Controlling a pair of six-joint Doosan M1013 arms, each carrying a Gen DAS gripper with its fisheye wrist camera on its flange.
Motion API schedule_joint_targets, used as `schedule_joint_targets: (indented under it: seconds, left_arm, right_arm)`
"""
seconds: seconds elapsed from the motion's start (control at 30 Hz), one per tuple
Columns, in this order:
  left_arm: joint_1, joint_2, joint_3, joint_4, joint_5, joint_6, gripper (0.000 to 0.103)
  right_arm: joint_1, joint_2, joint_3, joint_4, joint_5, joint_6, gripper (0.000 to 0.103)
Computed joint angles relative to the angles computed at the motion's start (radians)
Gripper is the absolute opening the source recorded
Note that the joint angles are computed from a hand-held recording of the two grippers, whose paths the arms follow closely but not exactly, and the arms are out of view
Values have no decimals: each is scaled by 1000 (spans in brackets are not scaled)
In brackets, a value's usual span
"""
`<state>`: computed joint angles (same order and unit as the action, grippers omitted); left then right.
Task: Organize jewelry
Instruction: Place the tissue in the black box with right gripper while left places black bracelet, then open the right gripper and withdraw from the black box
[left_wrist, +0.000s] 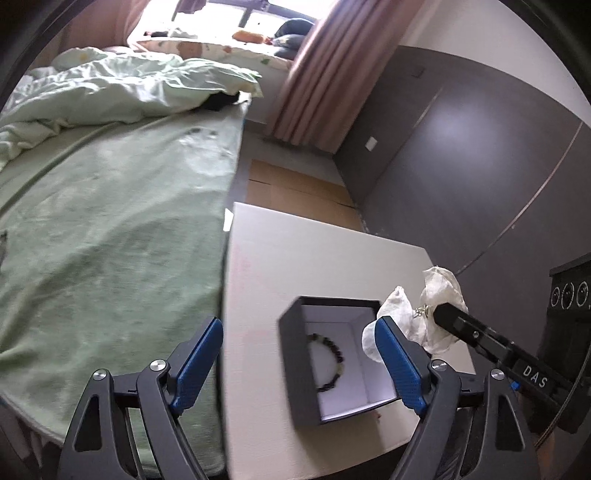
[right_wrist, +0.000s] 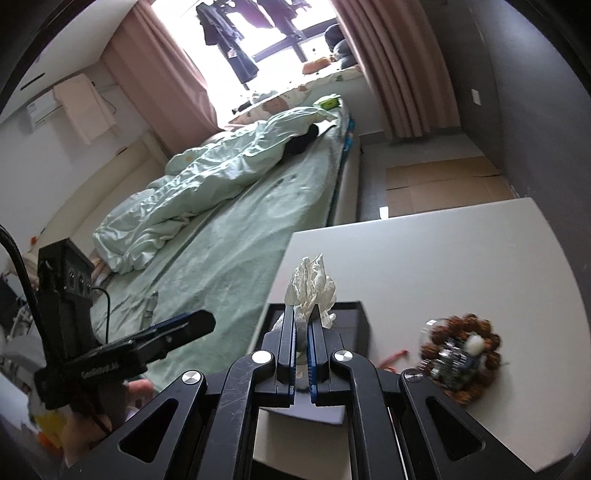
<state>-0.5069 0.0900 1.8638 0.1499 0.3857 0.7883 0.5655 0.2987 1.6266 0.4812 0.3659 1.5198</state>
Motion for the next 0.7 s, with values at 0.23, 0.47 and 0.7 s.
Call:
schedule_joint_targets:
  seconds: [0.23,0.47,0.7]
  left_arm:
    - [13,-24,16,23,0,-26,85]
    - [0,-28,18,-16,-25,27,86]
    - [-32,-12,-4,-85,-31,110,86]
  right_arm:
    - [-2,34,-34,131,50,-120,29]
    - [-45,-14,39,199,2,-121,67]
    - [-66,-57,98,145,-14,-46,67]
